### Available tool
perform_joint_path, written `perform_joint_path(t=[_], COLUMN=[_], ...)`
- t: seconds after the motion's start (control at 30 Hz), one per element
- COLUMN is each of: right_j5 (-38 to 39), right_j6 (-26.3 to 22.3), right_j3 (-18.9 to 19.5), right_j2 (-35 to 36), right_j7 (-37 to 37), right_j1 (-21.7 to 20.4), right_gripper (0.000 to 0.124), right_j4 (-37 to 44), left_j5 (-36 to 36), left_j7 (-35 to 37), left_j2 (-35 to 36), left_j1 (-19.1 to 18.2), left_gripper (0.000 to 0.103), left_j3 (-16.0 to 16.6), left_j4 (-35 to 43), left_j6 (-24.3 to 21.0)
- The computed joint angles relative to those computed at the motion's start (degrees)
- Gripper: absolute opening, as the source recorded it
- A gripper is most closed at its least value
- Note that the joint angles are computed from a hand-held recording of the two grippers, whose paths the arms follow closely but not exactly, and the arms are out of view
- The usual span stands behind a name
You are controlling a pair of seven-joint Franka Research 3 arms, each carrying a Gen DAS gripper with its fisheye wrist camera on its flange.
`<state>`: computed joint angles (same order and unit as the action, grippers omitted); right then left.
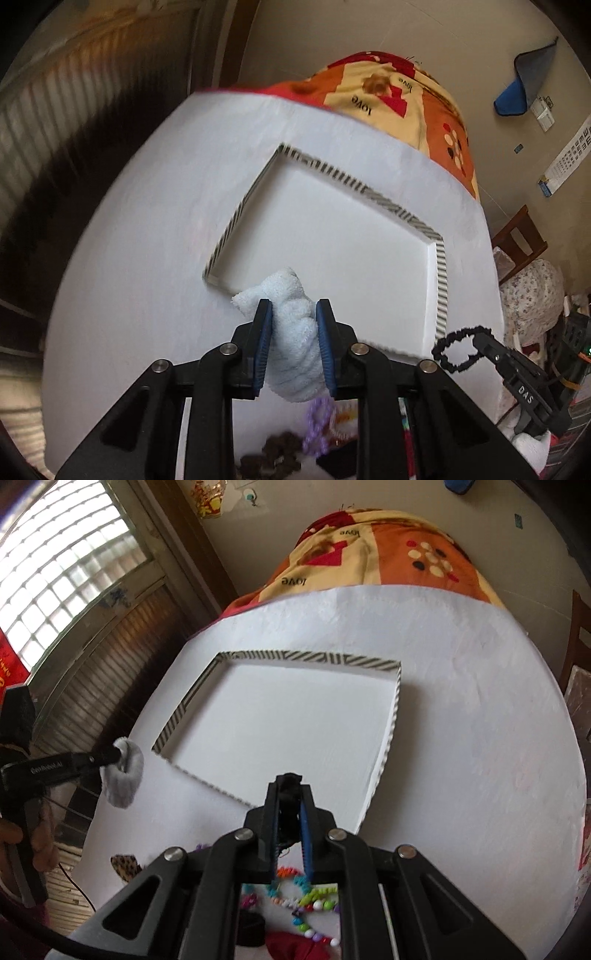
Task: Organize jewelry
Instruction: 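Lower both scrunchies into the striped tray and open both tools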
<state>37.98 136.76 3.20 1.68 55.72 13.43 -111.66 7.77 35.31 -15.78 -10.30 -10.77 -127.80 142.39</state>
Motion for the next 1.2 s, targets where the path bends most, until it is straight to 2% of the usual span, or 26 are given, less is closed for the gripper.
perform_joint_path(t=[0.23, 0.5, 0.63, 0.73, 0.97, 1.0, 1.07, 1.2], right_j5=[-2.51, -4.31, -6.19, -7.66, -9.60, -9.34, -7.98, -3.65], right_j6=[0.32, -2.61, -3.46, -4.04, -4.85, -4.31, -4.45, -5.52], right_j3=[0.49, 1.22, 1.15, 1.11, 1.22, 1.31, 1.50, 2.05], right_j2=[5.84, 12.54, 14.29, 14.82, 13.41, 13.33, 13.67, 13.33], right_j7=[3.80, 8.03, 9.66, 10.11, 8.07, 7.65, 7.57, 6.74], right_j1=[0.15, -0.39, -0.69, -0.87, -1.02, -1.01, -1.28, -2.20], right_gripper=[0.010, 0.010, 0.010, 0.010, 0.010, 0.012, 0.017, 0.050], right_j4=[4.59, 8.67, 9.26, 9.54, 7.80, 7.58, 8.17, 8.31], left_j5=[5.36, 4.59, 3.01, -1.47, -5.68, -5.54, -6.44, -9.55], left_j7=[-0.17, 1.63, 2.52, 4.49, 5.89, 5.29, 5.07, 5.42], left_j2=[8.00, 15.53, 16.26, 16.00, 11.94, 11.57, 11.15, 10.33], left_j1=[1.38, 1.62, 1.73, 1.89, 1.33, 1.32, 1.16, 0.69], left_gripper=[0.016, 0.016, 0.016, 0.016, 0.017, 0.017, 0.024, 0.036], left_j3=[-0.58, 0.23, 0.35, 0.42, 0.33, 0.33, 0.41, 0.55], left_j4=[6.70, 10.61, 9.67, 7.99, 2.95, 2.67, 2.17, 1.39], left_j6=[-2.16, -4.04, -3.84, -3.36, -1.74, -1.76, -1.47, -0.63])
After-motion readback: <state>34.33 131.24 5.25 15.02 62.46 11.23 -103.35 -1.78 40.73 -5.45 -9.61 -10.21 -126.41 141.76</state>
